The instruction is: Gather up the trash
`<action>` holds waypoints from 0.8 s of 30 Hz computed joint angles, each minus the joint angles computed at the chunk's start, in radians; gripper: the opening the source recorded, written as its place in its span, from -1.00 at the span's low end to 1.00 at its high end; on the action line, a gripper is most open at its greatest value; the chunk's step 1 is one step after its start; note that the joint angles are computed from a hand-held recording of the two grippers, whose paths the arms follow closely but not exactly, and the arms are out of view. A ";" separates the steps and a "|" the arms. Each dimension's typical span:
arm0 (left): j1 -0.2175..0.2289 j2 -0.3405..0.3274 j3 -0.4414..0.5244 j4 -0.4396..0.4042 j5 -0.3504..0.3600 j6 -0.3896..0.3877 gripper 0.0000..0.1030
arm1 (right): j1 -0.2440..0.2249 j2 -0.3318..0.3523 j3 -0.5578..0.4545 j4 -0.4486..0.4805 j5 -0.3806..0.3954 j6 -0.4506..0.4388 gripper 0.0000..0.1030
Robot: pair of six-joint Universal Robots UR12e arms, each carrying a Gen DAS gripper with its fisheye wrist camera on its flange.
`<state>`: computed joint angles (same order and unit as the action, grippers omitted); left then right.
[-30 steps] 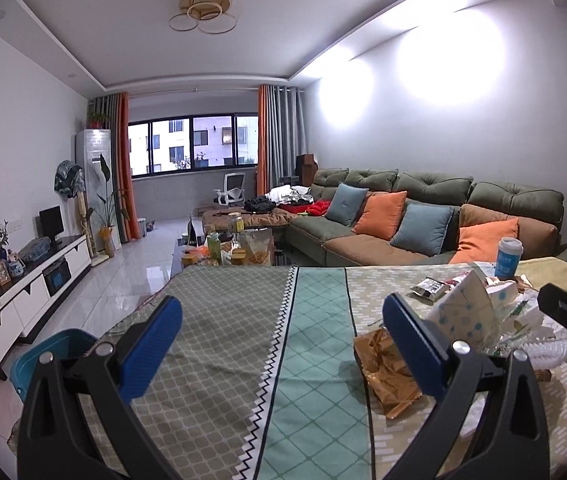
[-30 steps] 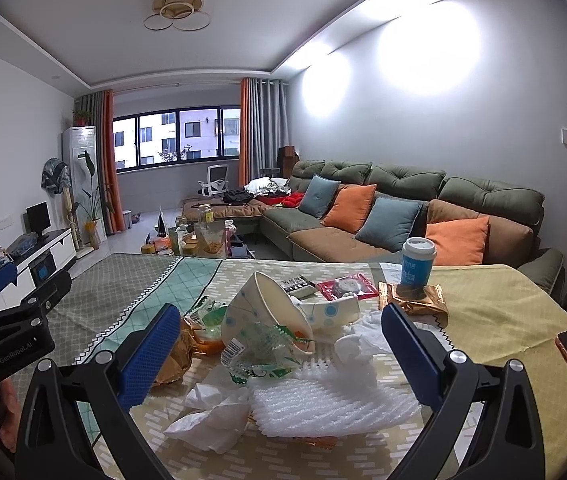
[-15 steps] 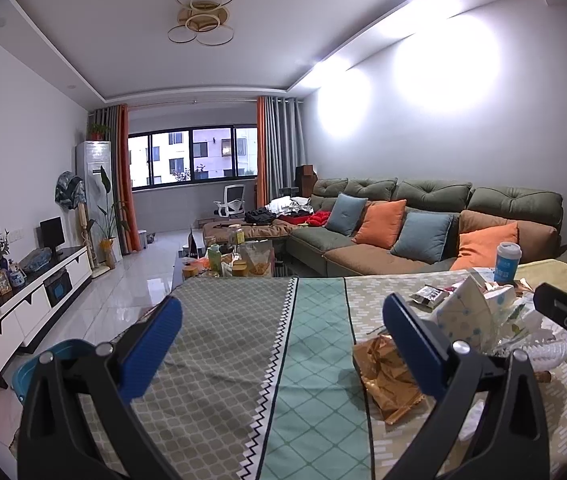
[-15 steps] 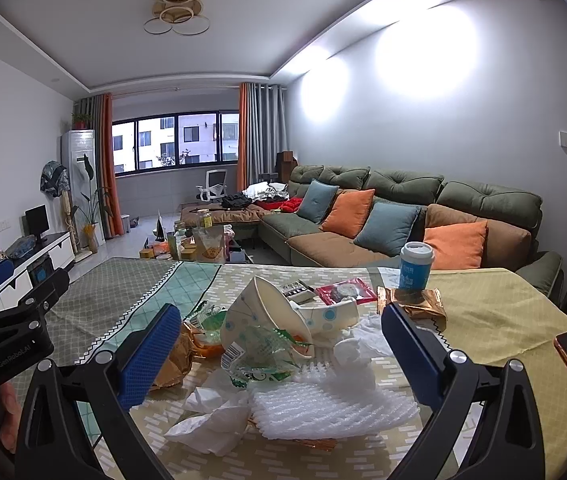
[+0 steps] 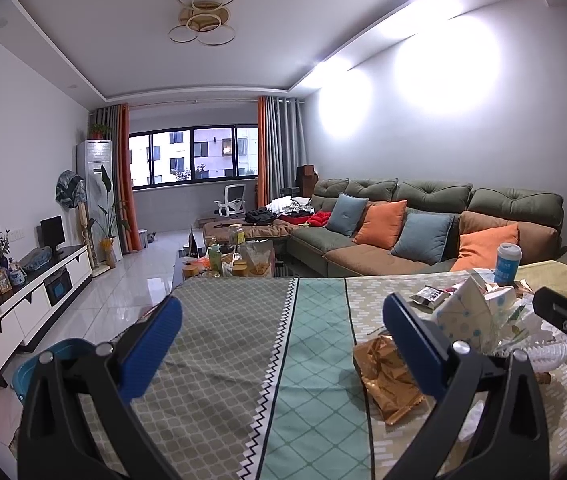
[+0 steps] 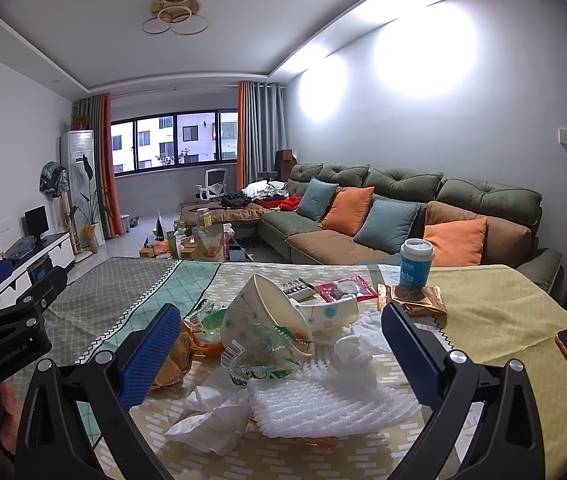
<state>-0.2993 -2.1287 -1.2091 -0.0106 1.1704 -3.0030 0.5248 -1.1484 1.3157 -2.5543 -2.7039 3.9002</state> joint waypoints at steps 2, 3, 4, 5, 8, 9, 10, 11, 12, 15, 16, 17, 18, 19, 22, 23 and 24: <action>0.000 0.000 0.000 0.001 -0.001 0.000 0.94 | 0.000 0.000 -0.001 0.006 -0.001 0.004 0.94; 0.000 0.000 0.000 0.000 0.000 0.001 0.94 | 0.000 0.000 -0.001 0.006 -0.001 0.005 0.94; 0.000 0.000 0.000 -0.002 -0.002 0.001 0.94 | 0.000 0.000 -0.001 0.006 0.000 0.006 0.94; 0.001 0.001 -0.001 -0.002 -0.004 0.001 0.94 | 0.000 0.001 -0.001 0.008 -0.001 0.007 0.94; 0.000 0.000 0.001 -0.004 -0.002 0.002 0.94 | 0.000 0.000 0.000 0.011 0.000 0.010 0.94; 0.001 0.000 0.000 -0.003 -0.002 0.002 0.94 | 0.000 0.000 0.001 0.009 -0.002 0.008 0.94; 0.000 0.000 0.002 -0.004 -0.001 0.001 0.94 | 0.000 0.000 0.001 0.008 0.000 0.008 0.94; 0.001 0.000 0.001 -0.006 -0.001 0.002 0.94 | -0.001 -0.001 0.002 0.008 0.004 0.007 0.94; 0.001 0.000 0.001 -0.008 -0.001 0.003 0.94 | -0.001 -0.001 0.002 0.011 0.004 0.009 0.94; 0.001 0.002 -0.001 -0.018 -0.003 0.005 0.94 | -0.002 -0.002 0.006 0.017 0.010 0.017 0.94; 0.001 0.002 0.000 -0.023 -0.003 0.007 0.94 | -0.003 -0.003 0.008 0.020 0.012 0.022 0.94; 0.000 0.001 0.002 -0.028 0.000 0.009 0.94 | -0.003 -0.004 0.010 0.025 0.014 0.025 0.94; 0.000 0.002 0.002 -0.036 0.000 0.014 0.94 | -0.004 -0.006 0.011 0.030 0.016 0.028 0.94; 0.000 0.002 0.004 -0.049 -0.001 0.018 0.94 | -0.005 -0.008 0.013 0.043 0.019 0.037 0.94; 0.002 0.002 0.013 -0.093 -0.010 0.026 0.94 | -0.009 -0.016 0.023 0.049 0.036 0.054 0.94; 0.000 -0.002 0.023 -0.110 -0.008 0.029 0.94 | -0.011 -0.019 0.025 0.054 0.043 0.056 0.94; 0.002 -0.001 0.028 -0.138 -0.021 0.038 0.94 | -0.013 -0.022 0.026 0.060 0.045 0.057 0.94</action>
